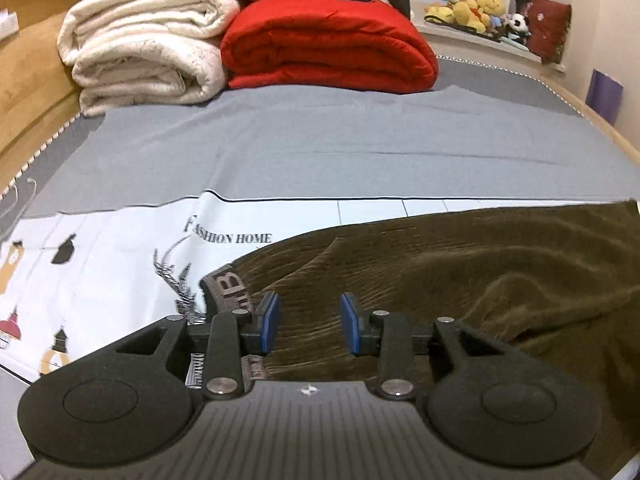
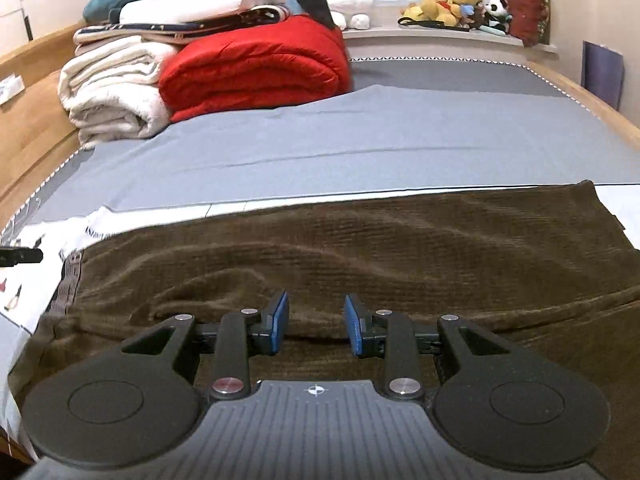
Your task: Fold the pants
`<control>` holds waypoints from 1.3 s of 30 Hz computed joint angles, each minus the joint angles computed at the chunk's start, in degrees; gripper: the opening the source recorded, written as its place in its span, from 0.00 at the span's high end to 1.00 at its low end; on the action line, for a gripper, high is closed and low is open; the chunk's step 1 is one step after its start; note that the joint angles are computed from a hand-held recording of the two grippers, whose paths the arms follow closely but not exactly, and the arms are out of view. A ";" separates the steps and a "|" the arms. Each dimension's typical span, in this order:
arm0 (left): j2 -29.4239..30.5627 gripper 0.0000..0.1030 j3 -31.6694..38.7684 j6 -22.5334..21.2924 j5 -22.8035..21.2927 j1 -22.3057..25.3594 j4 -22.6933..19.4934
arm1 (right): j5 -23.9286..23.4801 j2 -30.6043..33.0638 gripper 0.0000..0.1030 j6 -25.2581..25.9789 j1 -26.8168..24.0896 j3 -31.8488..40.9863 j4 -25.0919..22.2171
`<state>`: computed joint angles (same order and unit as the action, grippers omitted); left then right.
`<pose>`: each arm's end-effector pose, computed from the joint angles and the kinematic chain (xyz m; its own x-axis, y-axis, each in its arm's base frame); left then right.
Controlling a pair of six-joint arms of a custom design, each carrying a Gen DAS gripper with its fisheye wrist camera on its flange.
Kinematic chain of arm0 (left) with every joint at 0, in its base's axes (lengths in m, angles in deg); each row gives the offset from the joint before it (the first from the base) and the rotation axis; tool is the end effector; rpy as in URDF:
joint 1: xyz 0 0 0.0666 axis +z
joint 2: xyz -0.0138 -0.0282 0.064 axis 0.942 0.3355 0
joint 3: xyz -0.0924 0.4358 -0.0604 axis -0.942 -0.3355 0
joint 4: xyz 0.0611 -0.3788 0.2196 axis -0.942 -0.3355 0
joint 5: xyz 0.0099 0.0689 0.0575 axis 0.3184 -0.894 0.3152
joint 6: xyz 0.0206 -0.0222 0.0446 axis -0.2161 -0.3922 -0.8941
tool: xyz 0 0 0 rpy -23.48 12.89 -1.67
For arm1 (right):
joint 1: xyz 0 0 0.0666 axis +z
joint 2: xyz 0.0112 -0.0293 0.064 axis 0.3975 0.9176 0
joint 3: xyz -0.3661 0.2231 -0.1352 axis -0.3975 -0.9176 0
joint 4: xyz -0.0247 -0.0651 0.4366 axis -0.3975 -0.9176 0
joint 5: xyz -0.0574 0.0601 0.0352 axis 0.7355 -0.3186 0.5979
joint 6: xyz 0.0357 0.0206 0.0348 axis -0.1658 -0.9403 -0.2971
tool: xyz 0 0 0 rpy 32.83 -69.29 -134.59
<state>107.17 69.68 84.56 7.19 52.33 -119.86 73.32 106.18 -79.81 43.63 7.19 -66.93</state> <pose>0.5716 -0.1788 0.4327 -0.7357 0.0625 -0.6744 0.0425 0.9980 0.0462 0.4947 0.1783 0.4353 -0.6490 0.0714 -0.7574 -0.0940 0.9804 0.1730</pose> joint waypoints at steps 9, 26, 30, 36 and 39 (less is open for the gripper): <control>6.03 0.99 7.12 6.31 0.65 0.06 -4.37 | -1.47 0.84 0.68 -0.20 -0.76 1.76 2.11; 17.69 0.66 14.84 5.74 -2.11 4.11 -0.21 | -6.01 1.45 0.68 -1.52 -2.88 3.22 1.21; 20.41 0.25 16.88 3.75 -3.26 4.63 0.01 | -6.28 1.49 0.68 -1.38 -3.92 3.09 0.70; 24.07 0.18 20.19 -0.65 2.09 5.58 -2.15 | -5.54 1.81 0.68 -0.34 -5.56 2.88 -0.57; 24.89 0.18 20.26 -4.60 2.93 5.72 -1.69 | -5.37 1.85 0.68 -0.12 -6.23 2.77 -1.04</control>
